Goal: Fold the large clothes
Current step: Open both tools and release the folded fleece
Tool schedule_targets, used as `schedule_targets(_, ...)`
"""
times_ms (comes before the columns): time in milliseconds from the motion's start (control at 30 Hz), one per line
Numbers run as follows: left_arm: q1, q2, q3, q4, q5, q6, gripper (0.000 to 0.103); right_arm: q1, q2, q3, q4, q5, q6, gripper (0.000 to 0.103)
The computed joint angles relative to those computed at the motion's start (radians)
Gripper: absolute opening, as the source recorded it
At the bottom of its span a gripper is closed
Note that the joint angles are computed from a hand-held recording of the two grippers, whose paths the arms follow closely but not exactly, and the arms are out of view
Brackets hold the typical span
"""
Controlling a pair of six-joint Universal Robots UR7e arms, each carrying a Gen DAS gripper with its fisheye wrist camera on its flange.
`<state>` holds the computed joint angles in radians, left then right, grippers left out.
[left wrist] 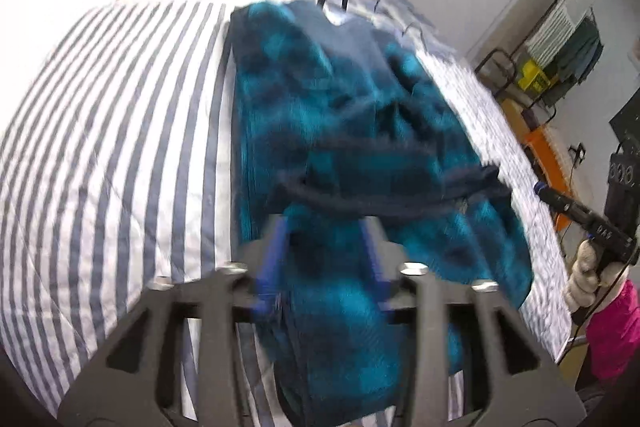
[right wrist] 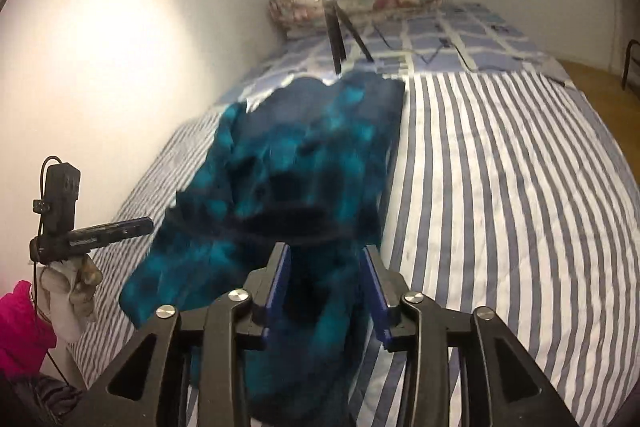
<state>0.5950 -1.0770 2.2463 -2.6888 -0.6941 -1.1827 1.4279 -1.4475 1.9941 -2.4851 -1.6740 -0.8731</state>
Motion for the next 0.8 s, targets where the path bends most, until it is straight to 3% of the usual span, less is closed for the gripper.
schedule_targets(233,0.075,-0.035,-0.056,-0.006,0.093,0.130,0.052,0.039,0.131,-0.127,0.009,-0.018,0.024,0.035)
schedule_targets(333,0.146,-0.008,-0.120,-0.008,0.117,0.261,0.052,0.052,0.196,-0.176,0.008,-0.033,0.024,0.031)
schedule_targets(633,0.362,0.131,-0.316,-0.222,0.060,0.582,0.042,0.080,0.406,-0.338,-0.016,-0.059,0.027,0.029)
schedule_targets(733,0.410,0.195,-0.405,-0.202,0.027,0.678,0.042,0.083,0.499,-0.420,0.038,-0.058,0.044,0.029)
schedule_targets(800,0.430,0.227,-0.444,-0.135,0.014,0.685,0.042,0.092,0.550,-0.438,0.031,-0.118,0.020,0.029)
